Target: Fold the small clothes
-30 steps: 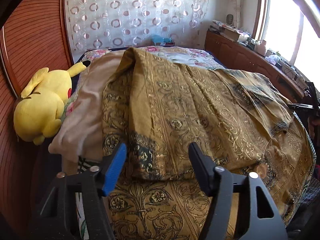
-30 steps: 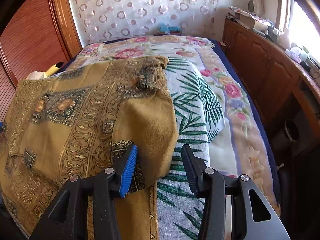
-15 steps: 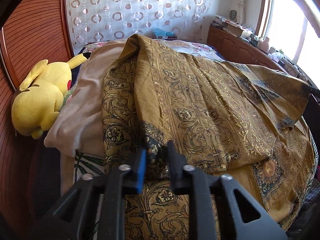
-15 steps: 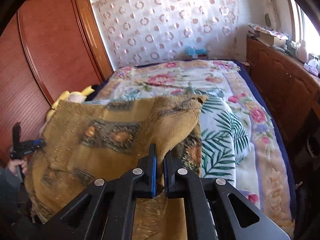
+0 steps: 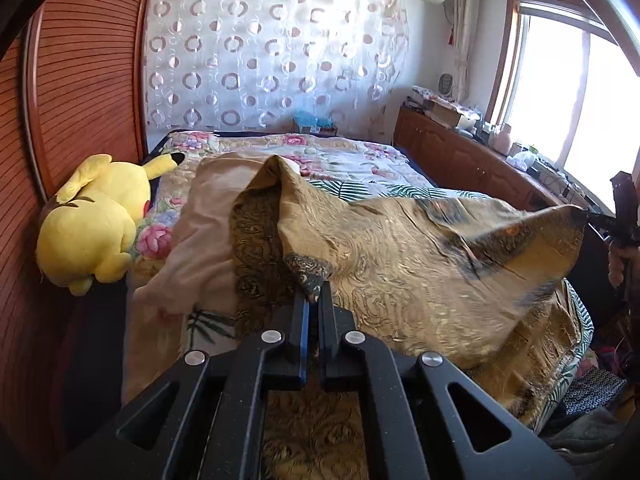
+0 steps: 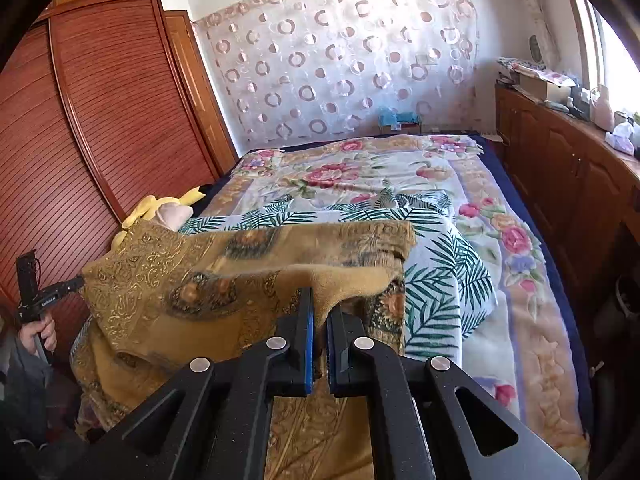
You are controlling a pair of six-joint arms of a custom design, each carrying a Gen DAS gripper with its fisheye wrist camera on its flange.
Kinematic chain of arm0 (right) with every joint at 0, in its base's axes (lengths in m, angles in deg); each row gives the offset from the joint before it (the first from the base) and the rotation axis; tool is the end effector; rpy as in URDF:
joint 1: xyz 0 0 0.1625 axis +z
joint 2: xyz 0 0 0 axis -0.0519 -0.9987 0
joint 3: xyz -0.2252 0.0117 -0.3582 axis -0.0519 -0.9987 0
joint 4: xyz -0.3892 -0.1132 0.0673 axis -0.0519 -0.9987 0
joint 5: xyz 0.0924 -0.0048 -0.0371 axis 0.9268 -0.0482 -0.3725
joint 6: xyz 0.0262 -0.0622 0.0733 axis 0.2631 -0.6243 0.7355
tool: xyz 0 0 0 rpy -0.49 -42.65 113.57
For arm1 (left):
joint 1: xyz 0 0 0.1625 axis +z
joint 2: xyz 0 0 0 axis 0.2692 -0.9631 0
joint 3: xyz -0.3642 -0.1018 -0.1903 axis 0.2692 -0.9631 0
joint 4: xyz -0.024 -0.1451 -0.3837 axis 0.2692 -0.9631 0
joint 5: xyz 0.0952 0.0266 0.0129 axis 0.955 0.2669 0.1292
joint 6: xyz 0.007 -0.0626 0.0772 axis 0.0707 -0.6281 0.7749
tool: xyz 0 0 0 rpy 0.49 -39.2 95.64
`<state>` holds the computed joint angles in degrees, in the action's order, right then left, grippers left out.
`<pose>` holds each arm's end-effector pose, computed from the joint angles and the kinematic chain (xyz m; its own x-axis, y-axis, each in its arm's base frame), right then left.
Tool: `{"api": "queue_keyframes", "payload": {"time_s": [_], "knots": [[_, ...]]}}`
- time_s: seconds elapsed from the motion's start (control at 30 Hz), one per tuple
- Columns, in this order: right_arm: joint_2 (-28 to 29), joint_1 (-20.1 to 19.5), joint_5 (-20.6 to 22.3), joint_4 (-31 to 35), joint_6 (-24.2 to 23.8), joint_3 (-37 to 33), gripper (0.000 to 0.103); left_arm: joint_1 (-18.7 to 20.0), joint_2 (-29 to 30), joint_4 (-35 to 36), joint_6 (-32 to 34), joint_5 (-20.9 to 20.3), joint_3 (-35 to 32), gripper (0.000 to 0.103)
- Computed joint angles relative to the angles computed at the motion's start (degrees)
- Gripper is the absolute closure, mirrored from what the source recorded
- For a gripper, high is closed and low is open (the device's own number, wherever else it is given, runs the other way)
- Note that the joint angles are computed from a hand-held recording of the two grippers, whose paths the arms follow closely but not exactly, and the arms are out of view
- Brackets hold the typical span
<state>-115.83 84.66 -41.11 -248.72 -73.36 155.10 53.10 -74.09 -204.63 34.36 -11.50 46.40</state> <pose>0.0241 -0.7141 0.3470 -0.8144 -0.2451 0.5260 -0.5538 0.5994 -0.5780 -0.0706 -0.6735 0.1706 -0.7814 0.2686 -0.5632 0.5922 0.6035 -0.5339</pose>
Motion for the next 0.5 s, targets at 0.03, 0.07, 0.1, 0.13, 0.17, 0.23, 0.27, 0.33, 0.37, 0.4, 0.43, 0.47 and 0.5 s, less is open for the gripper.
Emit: {"api": "queue_keyframes", "payload": {"time_s": [0.03,0.07,0.1,0.13,0.17,0.23,0.27,0.33,0.37,0.4,0.43,0.47,0.5], "knots": [[-0.96,-0.23,0.17,-0.45,-0.25,1.52,0.098,0.07,-1.00,-0.53,-0.40,-0.05,1.32,0.099],[-1.90,-0.44,0.31,-0.58,-0.46,2.81,0.098,0.16,-1.71,-0.85,-0.78,-0.10,2.30,0.099],[-2.81,-0.67,0.25,-0.85,-0.79,4.27,0.098,0.27,-2.55,-0.88,-1.15,0.00,3.46,0.099],[-3.83,-0.85,0.02,-1.26,-1.09,5.90,0.098,0.29,-3.07,-1.20,-1.31,0.32,4.47,0.099],[-4.78,-1.12,0.06,-1.50,-1.40,7.35,0.098,0.33,-3.55,-1.59,-1.50,0.49,5.45,0.099],[-6.58,-1.68,-0.08,-2.31,-2.01,10.32,0.098,0.56,-4.25,-1.53,-2.10,0.47,6.93,0.099],[-7.32,-1.86,-0.32,-2.60,-2.14,11.47,0.098,0.62,-4.41,-1.57,-2.37,0.59,7.56,0.099],[-8.14,-2.45,-1.00,-3.48,-2.50,13.50,0.098,0.73,-4.45,-1.36,-2.76,0.92,8.52,0.099],[-8.19,-2.62,-1.83,-4.06,-2.93,14.22,0.098,0.85,-4.31,-1.38,-2.87,1.09,8.74,0.099],[-7.83,-2.75,-3.10,-4.97,-3.46,14.79,0.098,0.90,-4.09,-1.32,-3.07,1.37,8.93,0.099],[-7.44,-2.94,-3.75,-5.11,-3.56,14.94,0.098,0.92,-3.75,-1.40,-3.18,1.82,9.07,0.099],[-6.96,-2.98,-4.58,-5.03,-3.48,14.80,0.098,0.97,-3.34,-1.37,-3.41,2.34,9.06,0.099],[-6.13,-3.08,-5.81,-5.66,-3.63,14.58,0.098,1.03,-2.98,-0.98,-3.60,2.74,8.91,0.099]]}}
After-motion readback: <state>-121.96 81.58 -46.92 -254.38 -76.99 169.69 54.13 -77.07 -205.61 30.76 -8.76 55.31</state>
